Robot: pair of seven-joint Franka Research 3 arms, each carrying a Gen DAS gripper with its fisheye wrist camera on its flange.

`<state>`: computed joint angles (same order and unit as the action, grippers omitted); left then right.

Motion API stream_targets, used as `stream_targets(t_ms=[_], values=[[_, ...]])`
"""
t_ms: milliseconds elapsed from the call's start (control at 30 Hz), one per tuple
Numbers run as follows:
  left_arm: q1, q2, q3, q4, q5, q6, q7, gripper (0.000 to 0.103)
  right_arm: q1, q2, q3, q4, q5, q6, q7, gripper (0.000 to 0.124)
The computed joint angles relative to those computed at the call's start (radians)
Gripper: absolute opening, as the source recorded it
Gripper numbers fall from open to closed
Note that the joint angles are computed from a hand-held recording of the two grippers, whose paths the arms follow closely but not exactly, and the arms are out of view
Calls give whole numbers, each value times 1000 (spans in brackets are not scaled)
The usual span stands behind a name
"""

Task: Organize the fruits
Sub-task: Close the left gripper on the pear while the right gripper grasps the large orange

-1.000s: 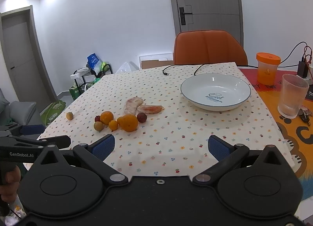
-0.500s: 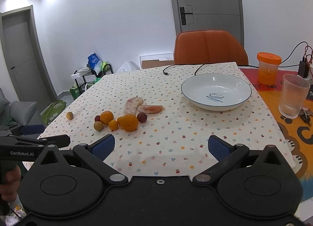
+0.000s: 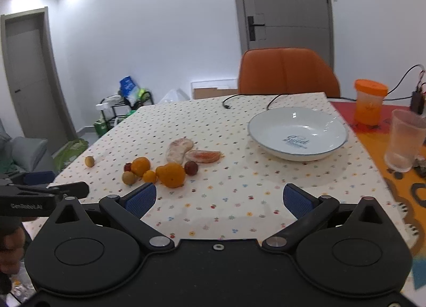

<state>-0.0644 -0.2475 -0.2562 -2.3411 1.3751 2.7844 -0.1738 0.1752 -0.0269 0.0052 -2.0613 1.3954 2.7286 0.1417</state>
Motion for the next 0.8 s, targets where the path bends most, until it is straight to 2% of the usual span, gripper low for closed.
stream_targets(t_ms=[267, 500, 567, 700, 800], values=[[9, 54, 19, 24, 73, 17, -71, 99, -15, 74, 13, 62, 4, -57, 14, 103], [1, 106, 43, 61, 104, 29, -95, 90, -26, 129, 36, 113, -25, -95, 20, 103], [-1, 124, 49, 77, 114, 31, -102, 86, -31, 142, 41, 125, -24, -106, 18, 102], [-6, 161, 63, 109, 101, 41, -87, 68, -35, 176, 52, 158, -45, -114, 46, 96], [-8, 191, 74, 135, 97, 46, -81, 64, -39, 205, 63, 186, -69, -122, 61, 89]])
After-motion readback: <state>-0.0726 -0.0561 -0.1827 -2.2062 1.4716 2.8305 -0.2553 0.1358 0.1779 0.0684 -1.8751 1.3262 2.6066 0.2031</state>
